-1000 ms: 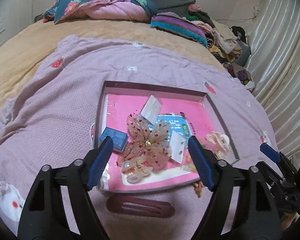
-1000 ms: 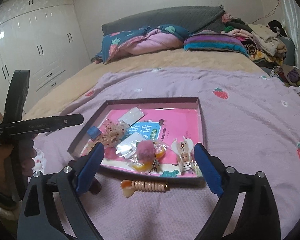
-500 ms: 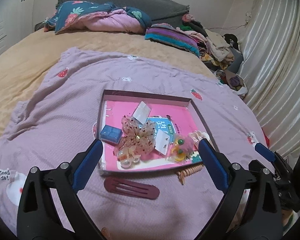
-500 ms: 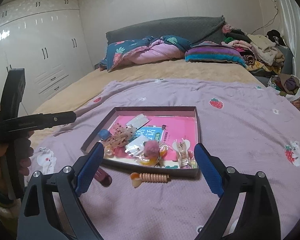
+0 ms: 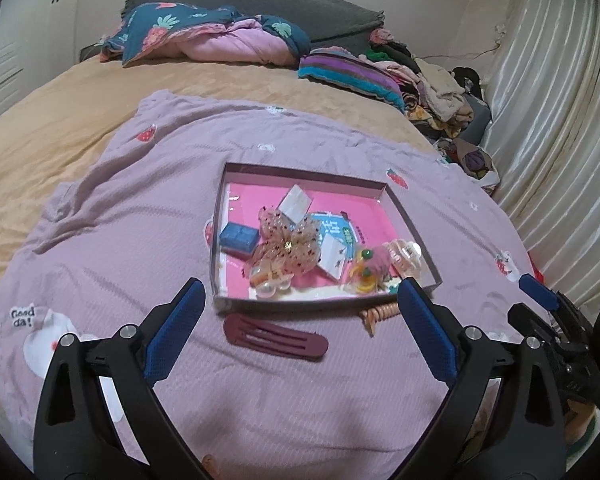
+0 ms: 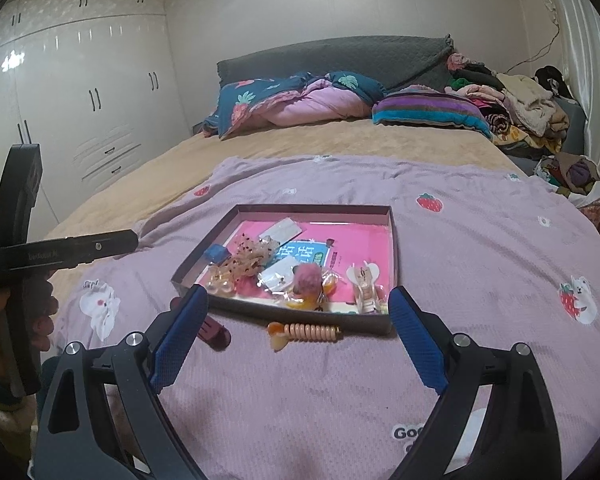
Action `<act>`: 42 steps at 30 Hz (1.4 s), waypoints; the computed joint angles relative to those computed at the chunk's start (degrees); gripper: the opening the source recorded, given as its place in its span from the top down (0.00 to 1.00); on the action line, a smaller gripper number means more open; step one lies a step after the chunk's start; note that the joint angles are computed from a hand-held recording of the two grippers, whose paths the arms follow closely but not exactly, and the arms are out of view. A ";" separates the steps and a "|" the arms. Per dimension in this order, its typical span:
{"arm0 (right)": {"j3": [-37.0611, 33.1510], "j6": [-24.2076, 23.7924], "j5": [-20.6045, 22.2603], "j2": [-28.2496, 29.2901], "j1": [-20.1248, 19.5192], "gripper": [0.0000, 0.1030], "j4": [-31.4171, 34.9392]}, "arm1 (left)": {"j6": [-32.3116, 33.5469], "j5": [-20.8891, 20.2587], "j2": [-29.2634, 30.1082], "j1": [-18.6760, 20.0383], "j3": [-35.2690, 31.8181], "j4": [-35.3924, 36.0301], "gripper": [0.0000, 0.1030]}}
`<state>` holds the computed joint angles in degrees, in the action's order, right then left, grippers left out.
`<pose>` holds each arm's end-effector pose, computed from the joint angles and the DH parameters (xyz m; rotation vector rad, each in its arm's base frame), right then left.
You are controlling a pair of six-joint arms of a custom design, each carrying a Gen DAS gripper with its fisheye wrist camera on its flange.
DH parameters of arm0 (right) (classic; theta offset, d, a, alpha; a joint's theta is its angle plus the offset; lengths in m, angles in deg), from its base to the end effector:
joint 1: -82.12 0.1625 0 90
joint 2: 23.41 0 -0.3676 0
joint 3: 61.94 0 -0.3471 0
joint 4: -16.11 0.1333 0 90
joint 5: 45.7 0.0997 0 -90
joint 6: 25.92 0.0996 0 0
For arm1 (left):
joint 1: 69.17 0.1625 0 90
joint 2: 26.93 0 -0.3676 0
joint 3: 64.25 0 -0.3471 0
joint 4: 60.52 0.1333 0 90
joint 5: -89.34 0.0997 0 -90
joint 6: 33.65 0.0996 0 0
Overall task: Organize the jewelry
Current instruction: 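Open both tools and withdraw them from the box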
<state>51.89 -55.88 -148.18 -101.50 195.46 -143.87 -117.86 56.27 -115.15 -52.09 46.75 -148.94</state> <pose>0.2986 -0.4100 0.2951 1.1612 -2.5223 0.8359 -0.3186 -0.3246 0.3049 0.0418 2.3263 -1.1291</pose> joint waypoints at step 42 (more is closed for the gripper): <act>4.54 -1.80 -6.22 2.62 -6.00 0.12 -0.74 | 11.06 -16.36 2.92 11.09 14.35 -35.23 0.20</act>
<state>56.43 -57.68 -154.40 -98.88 189.46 -144.61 -106.80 39.91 -112.23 -41.00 61.10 -184.17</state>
